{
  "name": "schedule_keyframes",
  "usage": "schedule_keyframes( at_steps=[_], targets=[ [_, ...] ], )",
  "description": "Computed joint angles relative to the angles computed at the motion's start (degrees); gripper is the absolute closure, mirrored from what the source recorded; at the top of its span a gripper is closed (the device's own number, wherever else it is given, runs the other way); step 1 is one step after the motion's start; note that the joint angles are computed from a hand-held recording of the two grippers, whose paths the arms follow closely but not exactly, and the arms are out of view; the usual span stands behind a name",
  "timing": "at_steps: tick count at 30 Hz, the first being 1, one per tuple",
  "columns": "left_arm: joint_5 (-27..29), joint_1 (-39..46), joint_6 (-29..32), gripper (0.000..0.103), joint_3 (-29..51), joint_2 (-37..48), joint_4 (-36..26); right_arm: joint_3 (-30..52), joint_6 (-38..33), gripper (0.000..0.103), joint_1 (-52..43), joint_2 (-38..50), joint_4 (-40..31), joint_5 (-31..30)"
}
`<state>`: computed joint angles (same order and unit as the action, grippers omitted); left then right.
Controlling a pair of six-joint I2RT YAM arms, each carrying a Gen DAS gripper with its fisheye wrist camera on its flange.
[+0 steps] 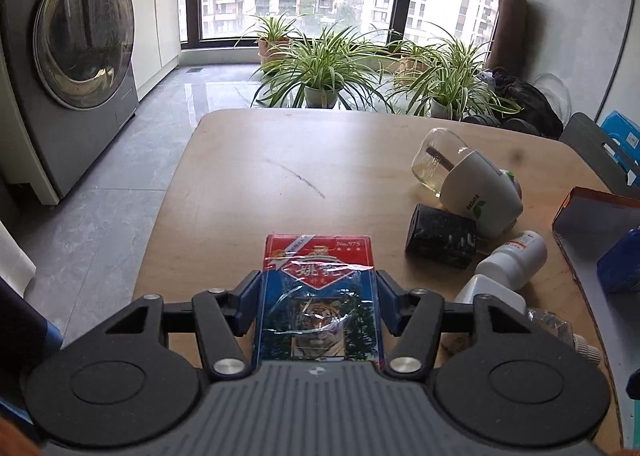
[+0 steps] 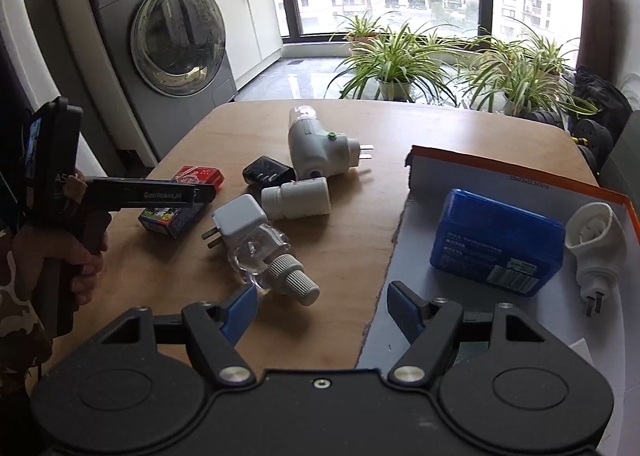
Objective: Organize rigid objects
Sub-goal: 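Grasp the red-and-blue card pack with the left gripper while the right grasps the glass diffuser, then carry the card pack and glass diffuser over the tray box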
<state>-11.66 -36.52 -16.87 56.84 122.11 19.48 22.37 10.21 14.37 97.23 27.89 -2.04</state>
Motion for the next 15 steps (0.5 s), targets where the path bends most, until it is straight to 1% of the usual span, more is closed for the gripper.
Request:
schedule_keyframes(
  at_steps=[4,7,10,11,12,13,14,15],
  targets=[
    [-2.21,-1.06,-2.96,0.043,-6.95,-5.17,1.73,6.96,-4.90,0.018,1.08,6.50,-2.13,-3.00],
    [-3.05,-1.89,-5.80,0.043,-11.10,-8.35,2.50,13.11,-8.13,0.018,2.31,12.15,-5.06,-3.08],
    [-3.49,-2.87,-7.19,0.043,-13.71,-10.30,3.19,17.28,-9.05,0.019,2.52,16.18,-6.60,-3.31],
    [-4.00,-3.52,-7.20,0.043,-14.01,-10.43,3.27,18.22,-9.04,0.024,2.48,16.99,-7.06,-3.52],
    [-4.48,-3.92,-7.33,0.043,-14.00,-10.45,3.16,19.06,-8.85,0.034,2.46,17.73,-7.61,-3.79],
    [-4.96,-4.43,-7.87,0.043,-14.29,-10.63,3.29,18.88,-8.74,0.038,2.76,17.79,-6.89,-3.36],
    [-4.91,-4.72,-8.66,0.043,-14.58,-10.77,3.54,18.75,-8.44,0.041,3.07,17.61,-6.96,-2.96],
    [-4.54,-4.87,-9.85,0.043,-15.06,-10.88,3.96,18.30,-7.93,0.041,3.24,17.28,-6.78,-2.97]
  ],
)
